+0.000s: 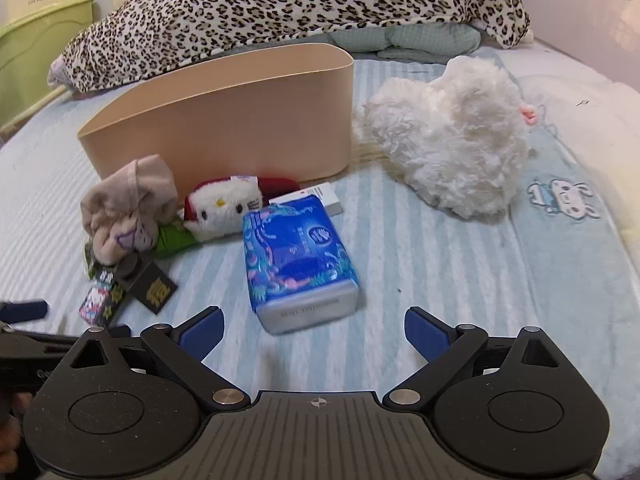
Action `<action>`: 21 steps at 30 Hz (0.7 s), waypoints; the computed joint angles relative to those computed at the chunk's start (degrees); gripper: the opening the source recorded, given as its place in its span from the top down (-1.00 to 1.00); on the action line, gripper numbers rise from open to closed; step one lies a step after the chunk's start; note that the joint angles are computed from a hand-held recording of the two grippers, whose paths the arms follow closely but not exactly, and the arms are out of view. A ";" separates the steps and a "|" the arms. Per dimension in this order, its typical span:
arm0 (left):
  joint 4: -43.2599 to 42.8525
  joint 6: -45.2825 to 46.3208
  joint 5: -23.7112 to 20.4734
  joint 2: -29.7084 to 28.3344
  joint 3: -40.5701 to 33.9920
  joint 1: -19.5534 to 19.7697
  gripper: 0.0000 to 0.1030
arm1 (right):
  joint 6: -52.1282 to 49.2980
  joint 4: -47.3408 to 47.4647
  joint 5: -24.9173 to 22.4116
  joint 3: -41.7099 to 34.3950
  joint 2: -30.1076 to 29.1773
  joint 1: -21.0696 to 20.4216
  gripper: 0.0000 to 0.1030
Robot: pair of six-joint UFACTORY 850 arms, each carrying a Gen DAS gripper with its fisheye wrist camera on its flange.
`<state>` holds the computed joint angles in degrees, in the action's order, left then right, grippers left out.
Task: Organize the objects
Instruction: 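Grasp the Hello Kitty blind box with the left tool while the right tool grasps the blue tissue pack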
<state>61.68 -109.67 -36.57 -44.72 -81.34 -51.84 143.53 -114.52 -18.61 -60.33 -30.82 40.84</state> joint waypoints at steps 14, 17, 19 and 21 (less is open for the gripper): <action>8.46 -8.17 4.22 -0.77 1.50 2.15 -0.91 | -9.17 5.58 2.97 -8.00 -7.02 -0.91 -0.29; 10.33 -8.79 2.38 -0.56 1.60 1.55 -0.41 | -7.71 3.75 2.51 -8.08 -7.40 -0.69 -0.23; 11.53 -9.21 2.10 -0.18 1.99 1.41 -0.09 | -6.89 2.61 1.58 -7.79 -7.32 -0.40 -0.22; 13.04 -10.10 2.12 0.28 2.83 1.23 0.21 | -4.91 0.43 0.76 -7.18 -7.07 -0.18 -0.22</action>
